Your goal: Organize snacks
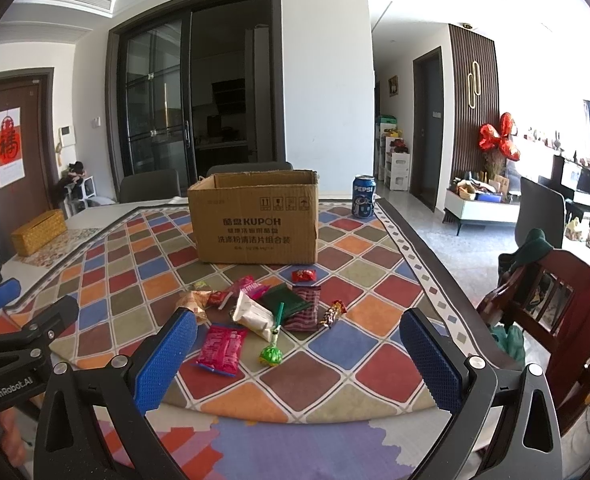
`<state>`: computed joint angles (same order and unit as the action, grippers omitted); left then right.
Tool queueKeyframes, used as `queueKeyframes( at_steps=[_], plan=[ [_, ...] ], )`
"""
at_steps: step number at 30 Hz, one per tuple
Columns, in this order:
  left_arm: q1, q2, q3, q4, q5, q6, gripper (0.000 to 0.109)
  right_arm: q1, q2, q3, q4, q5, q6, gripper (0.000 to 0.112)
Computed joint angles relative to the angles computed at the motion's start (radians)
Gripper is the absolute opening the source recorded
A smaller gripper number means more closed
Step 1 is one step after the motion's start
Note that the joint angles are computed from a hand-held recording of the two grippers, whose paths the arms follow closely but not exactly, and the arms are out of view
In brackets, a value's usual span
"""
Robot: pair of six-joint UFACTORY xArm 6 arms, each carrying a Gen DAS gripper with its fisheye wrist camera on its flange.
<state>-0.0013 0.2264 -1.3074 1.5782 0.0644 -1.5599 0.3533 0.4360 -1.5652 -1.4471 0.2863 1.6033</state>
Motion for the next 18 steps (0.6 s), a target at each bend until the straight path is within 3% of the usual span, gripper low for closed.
queueKeyframes(
  at_steps=[12, 14, 18],
  plan=[
    [-0.008, 0.043, -0.009, -0.211, -0.005, 0.227, 0.103, -0.013, 0.036, -0.02, 0.131, -0.027, -0.116, 0.103],
    [-0.011, 0.058, -0.015, -0.278, -0.015, 0.304, 0.102, -0.016, 0.048, -0.025, 0.192, -0.033, -0.17, 0.103],
    [-0.031, 0.101, -0.019, -0.583, -0.047, 0.637, 0.096, -0.028, 0.092, -0.053, 0.377, -0.052, -0.339, 0.102]
  ],
)
